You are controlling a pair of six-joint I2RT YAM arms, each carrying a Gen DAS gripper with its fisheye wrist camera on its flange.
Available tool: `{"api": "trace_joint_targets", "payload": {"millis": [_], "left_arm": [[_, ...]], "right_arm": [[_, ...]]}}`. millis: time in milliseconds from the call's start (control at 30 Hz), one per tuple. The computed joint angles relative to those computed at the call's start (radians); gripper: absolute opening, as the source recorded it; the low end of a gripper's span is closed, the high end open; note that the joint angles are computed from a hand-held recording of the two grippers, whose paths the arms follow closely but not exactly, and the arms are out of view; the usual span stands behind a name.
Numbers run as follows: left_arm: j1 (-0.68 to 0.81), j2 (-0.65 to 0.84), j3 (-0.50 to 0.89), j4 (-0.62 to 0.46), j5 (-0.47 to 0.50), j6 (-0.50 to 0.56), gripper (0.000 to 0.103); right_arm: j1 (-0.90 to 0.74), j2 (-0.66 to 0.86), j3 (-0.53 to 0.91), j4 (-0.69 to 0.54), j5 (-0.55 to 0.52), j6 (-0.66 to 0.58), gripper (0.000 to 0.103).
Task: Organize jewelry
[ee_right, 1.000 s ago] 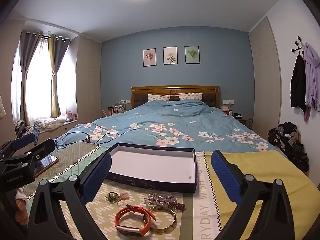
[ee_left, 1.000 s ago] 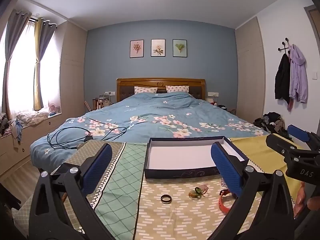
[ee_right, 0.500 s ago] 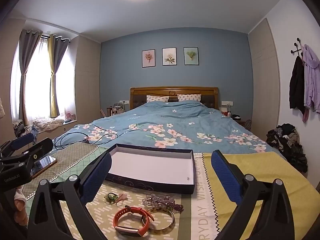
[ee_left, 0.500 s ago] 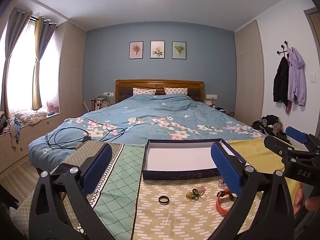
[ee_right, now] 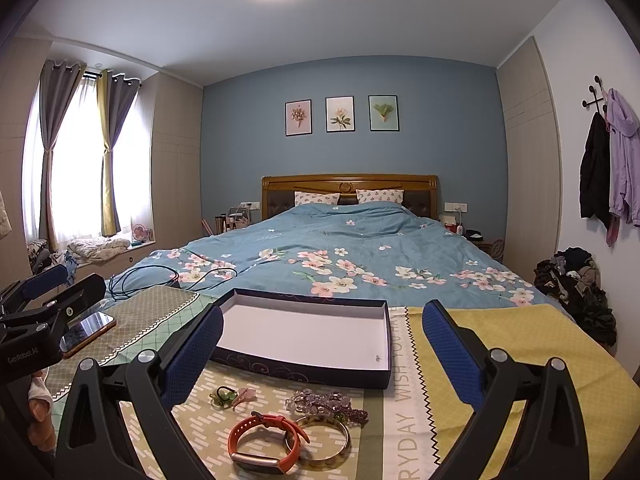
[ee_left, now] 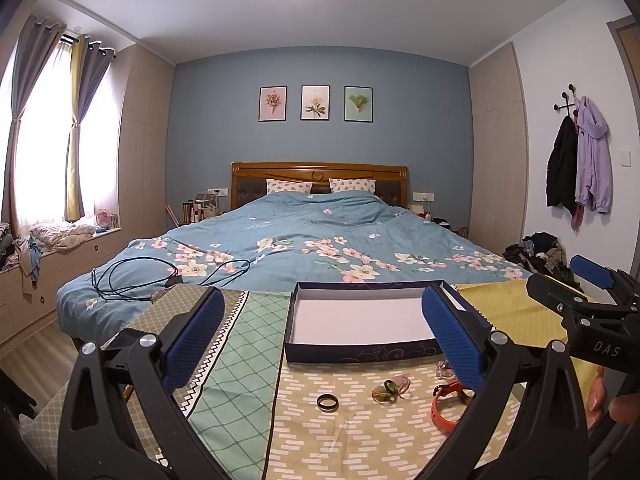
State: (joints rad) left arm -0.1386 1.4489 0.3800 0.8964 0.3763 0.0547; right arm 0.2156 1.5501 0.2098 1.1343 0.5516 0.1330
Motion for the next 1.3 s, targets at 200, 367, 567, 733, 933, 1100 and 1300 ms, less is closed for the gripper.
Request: {"api": "trace_joint_targets", "payload": {"millis": [200,367,567,733,933,1100,1300], "left_arm": [[-0.003,0.007,-0.004,0.017,-0.004,-0.002,0.097],[-0.005,0.007,-0.011,0.032,-0.007,-0.002,0.097],[-0.005,0.005,-0.018,0.043,-0.007,-0.003,0.097],[-0.004,0.003,-0.019,0.044,-0.004,-0.003,0.097],[-0.007,0.002,-0.019,0.044,-0.009,-0.003,0.097],[-0.011,0.003,-0.019,0.047,-0.013,-0.003,0.097],[-0.011,0.003,-0.018,0.044,-0.013,-0.002,0.097]], "right_arm": [[-0.010,0.012,-0.003,0.020,-0.013,-0.003,0.096],[-0.010,0.013,-0.007,0.028,-0.017,-0.004,0.096],[-0.009,0.015,-0.010,0.038,-0.019,-0.006,0.096],[-0.017,0.020,-0.014,0.050,-0.024,-0.007,0.096],[-0.016,0.006,-0.020,0.042,-0.025,-0.007,0.096],[-0.016,0.004,-0.022,0.045,-0.026,-0.008,0.096],[-0.016,0.007,-0.023,0.049,-0.027,-0.008,0.096]]}}
